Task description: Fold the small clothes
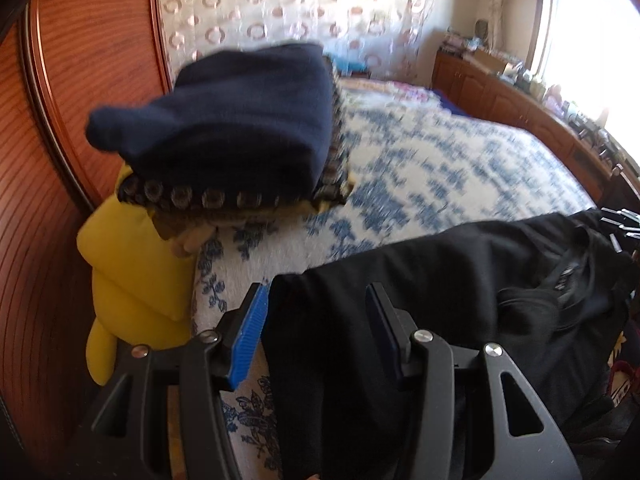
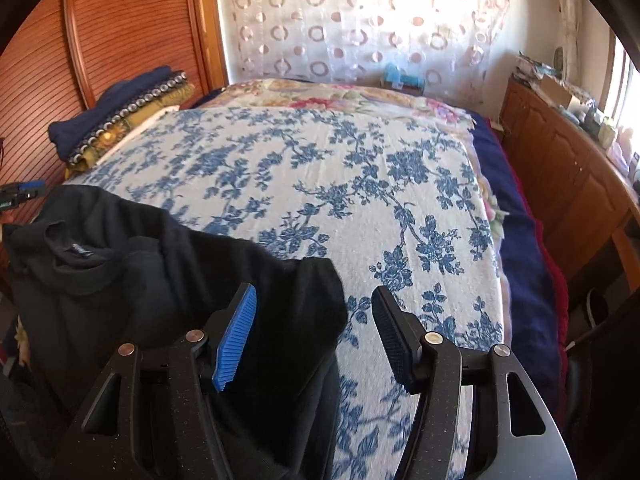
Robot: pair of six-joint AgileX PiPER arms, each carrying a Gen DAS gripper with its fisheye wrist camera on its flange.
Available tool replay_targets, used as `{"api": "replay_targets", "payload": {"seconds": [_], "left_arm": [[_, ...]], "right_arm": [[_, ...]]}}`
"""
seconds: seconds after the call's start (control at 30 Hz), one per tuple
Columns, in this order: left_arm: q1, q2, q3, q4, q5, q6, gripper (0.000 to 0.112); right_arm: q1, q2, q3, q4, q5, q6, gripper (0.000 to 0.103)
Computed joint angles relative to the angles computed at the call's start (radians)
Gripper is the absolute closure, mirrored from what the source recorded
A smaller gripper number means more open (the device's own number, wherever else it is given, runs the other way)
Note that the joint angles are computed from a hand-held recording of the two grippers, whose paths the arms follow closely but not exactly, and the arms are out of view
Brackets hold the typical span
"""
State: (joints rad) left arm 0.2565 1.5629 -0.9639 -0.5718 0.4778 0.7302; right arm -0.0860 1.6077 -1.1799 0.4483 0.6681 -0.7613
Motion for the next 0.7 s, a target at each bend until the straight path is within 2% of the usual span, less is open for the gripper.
{"api": "replay_targets", "payload": {"seconds": [0.07,0.2,0.47,0.63,0.67,0.7], "left_arm": [[-0.002,0.029,-0.007,0.028,-0.007,-0.029,0.062],[0.024,0.062,-0.024,-0.045,0.029,0.023,0.062],[0.058,0.115,-0.091,-0.095,0.107,0.079,0.061],[0.044,0.134,-0.13,-0.042,0.111,0.044,0.059],[0.032,0.134,-0.132,-0.016,0.102,0.029,0.059],[0.021,0.146,-0.158,0.015,0.106,0.0,0.059]], "right_arm": [[0.0,0.021,-0.011,-0.011,-0.004,0.013,0.042],[0.001,0.047,-0.019,-0.032,-0.006,0.031,0.041],[0.001,0.077,-0.04,-0.019,0.012,0.024,0.041],[0.015,0.083,-0.047,-0.029,0.014,0.023,0.041],[0.019,0.082,-0.047,-0.032,0.015,0.024,0.043],[0.021,0.082,-0.048,-0.03,0.02,0.021,0.051]]}}
